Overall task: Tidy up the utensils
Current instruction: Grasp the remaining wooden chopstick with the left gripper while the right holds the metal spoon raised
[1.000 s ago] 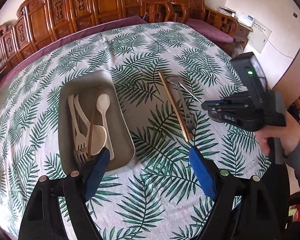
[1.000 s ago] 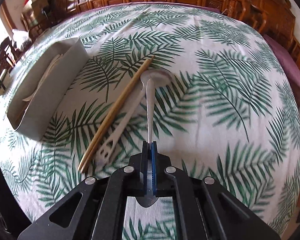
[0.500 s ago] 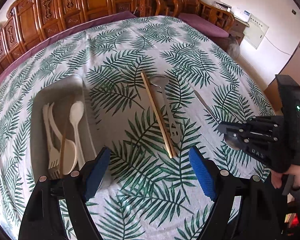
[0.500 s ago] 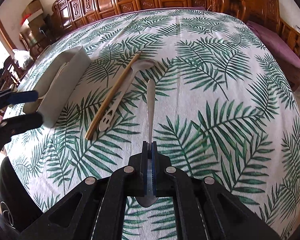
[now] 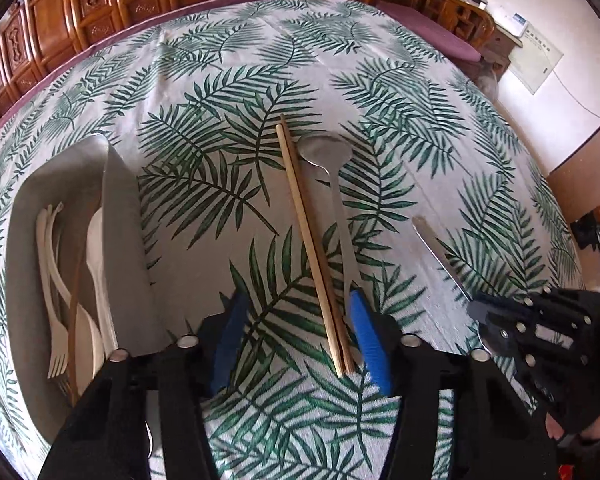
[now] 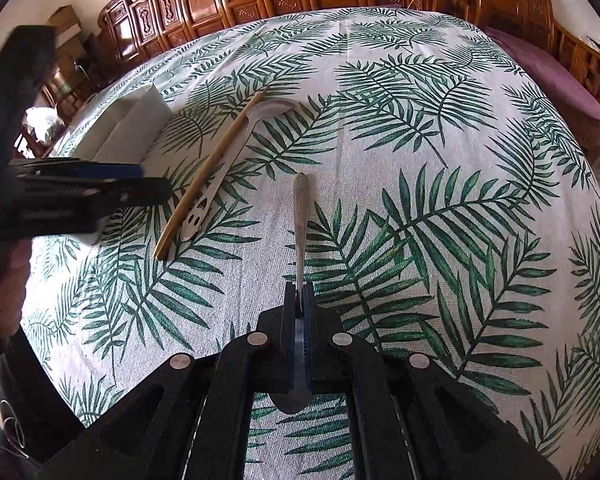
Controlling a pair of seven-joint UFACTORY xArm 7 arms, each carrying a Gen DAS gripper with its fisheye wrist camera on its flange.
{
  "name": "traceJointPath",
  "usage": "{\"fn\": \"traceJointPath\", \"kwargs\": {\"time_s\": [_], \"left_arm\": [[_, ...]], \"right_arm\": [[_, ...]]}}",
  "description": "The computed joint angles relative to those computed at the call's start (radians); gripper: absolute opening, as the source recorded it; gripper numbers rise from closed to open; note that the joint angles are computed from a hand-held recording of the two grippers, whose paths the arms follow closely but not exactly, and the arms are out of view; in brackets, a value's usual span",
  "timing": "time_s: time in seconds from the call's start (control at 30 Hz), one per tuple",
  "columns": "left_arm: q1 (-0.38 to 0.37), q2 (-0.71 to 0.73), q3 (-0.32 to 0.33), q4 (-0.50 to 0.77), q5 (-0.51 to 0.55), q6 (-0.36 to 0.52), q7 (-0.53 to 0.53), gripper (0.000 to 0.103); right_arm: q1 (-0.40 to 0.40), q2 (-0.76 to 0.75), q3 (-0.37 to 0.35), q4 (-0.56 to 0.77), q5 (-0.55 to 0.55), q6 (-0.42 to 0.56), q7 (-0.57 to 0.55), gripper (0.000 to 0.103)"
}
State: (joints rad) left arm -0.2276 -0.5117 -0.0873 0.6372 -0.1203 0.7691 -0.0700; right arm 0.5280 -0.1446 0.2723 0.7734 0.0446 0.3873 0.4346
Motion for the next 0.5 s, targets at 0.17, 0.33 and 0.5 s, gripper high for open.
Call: {"fn": "traceJointPath", "kwargs": {"time_s": [0.17, 0.33, 0.5], "left_arm": [[0.014, 0.049, -0.016, 0.025, 0.030, -0.005, -0.027, 0.049], [0.017, 0.070, -0.031, 0.031, 0.065, -0.004, -0.055, 0.047], [0.021, 0.076, -0.039, 0.034, 0.085, -0.009, -0.095, 0.045]], "right_arm": [[0.006, 0.001, -0.007, 0.000, 0.019, -0.003, -0.034, 0.004], [0.004, 0.000, -0.004, -0.003, 0.021, -0.006, -0.030, 0.004], [0.009, 0.000, -0.011, -0.007, 0.053, -0.014, -0.050, 0.004]]}}
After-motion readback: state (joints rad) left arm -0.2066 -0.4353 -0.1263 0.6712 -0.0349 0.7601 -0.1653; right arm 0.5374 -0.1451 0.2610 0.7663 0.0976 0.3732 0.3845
